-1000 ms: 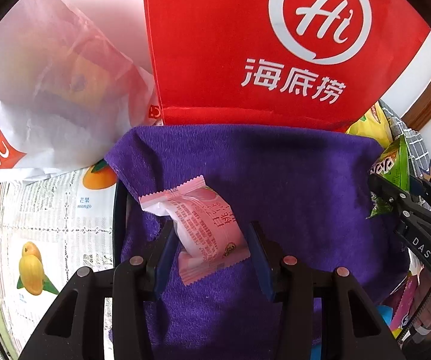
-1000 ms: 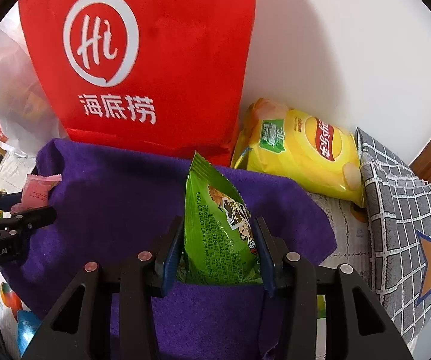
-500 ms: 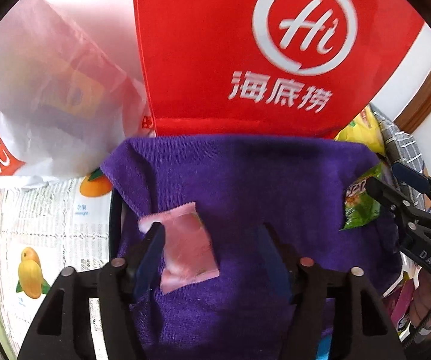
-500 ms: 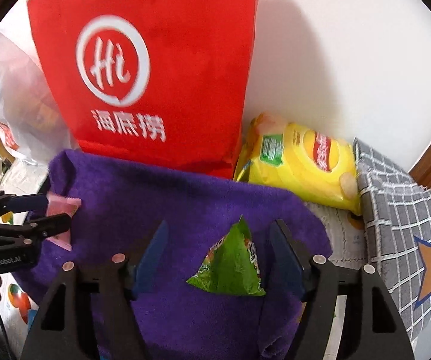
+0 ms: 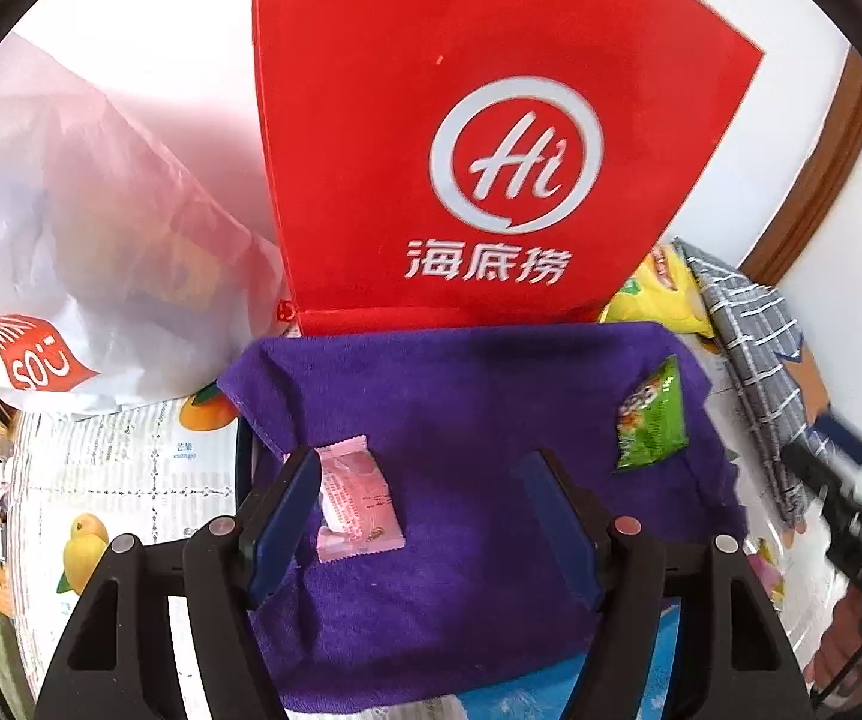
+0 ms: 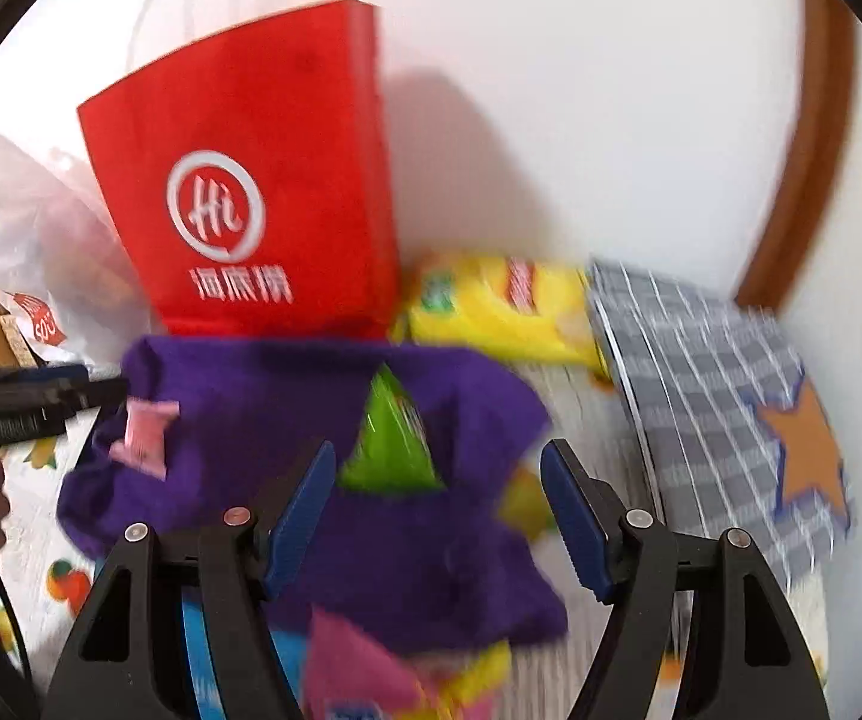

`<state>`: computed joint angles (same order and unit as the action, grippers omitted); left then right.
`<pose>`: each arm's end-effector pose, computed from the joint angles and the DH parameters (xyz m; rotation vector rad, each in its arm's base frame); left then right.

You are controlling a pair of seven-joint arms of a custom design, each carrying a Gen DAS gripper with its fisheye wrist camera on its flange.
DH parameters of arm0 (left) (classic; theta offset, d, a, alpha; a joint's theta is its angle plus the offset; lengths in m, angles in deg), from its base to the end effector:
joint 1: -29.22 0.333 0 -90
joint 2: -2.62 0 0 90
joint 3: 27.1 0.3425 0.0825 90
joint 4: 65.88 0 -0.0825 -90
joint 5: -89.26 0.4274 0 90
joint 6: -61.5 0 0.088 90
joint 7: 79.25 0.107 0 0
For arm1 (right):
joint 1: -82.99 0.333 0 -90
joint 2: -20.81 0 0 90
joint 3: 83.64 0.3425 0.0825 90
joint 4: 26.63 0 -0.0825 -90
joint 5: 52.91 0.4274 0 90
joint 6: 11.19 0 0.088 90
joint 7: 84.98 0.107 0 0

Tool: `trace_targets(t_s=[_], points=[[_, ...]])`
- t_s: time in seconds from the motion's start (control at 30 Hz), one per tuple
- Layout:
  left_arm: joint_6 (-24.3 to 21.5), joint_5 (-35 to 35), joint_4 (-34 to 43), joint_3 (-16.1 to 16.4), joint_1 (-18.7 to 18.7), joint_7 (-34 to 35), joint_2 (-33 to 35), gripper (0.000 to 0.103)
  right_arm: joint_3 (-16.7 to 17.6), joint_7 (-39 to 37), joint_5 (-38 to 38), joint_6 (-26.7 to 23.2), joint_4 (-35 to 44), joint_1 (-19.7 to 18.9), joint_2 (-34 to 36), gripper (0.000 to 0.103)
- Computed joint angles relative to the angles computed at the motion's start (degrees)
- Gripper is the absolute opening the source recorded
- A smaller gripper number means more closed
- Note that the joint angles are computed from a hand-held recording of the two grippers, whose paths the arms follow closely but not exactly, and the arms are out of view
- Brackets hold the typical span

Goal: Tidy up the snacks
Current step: 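Open the left tool releasing the pink candy while the right tool releases the green bag, then grasp the yellow wafer bag with the left tool while the right tool grasps the pink-yellow snack bag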

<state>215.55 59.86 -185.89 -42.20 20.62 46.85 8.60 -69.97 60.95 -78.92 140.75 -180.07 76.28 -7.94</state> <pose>0.5912 -0.2385 0.4261 -1.3070 2.5598 -0.8521 0.4288 0.0636 0.4332 -1.3940 2.3531 -0.7130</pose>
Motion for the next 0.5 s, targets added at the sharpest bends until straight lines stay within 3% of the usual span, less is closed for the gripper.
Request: trace_targets(t_s=[0.07,0.2,0.3,0.4,0.5], points=[[0.0,-1.4,-0.4,-0.2,0.1,1.2,-0.9,0.071,-3.2,-2.3,5.0,0.1,-3.5,3.2,-3.2,0.071],[0.9,-2.9,-2.1,0.0,-0.7,3.6,-3.2,0.075,-4.1,-4.5,12.3,-1.0,-8.5,5.9,-9.0,0.075],[0.3,-5.0,-3.1,0.8,-1.6,5.3,-5.2,0.075,-5.9,-7.7,18.7,2.3,-11.8,9.6,-11.4,0.082],[-3.1,-11.5,-3.6,2.3,-2.4,10.2,-7.8,0.077,-4.7,-9.1,22.4,3.7,-12.5,10.7,-11.1,0.085],[-4.4,-15.7,-5.7,4.1,-3.5,14.0,-10.7,0.081,-1.1,-8.5,22.4,0.6,-10.4,9.1,-8.3,0.085]])
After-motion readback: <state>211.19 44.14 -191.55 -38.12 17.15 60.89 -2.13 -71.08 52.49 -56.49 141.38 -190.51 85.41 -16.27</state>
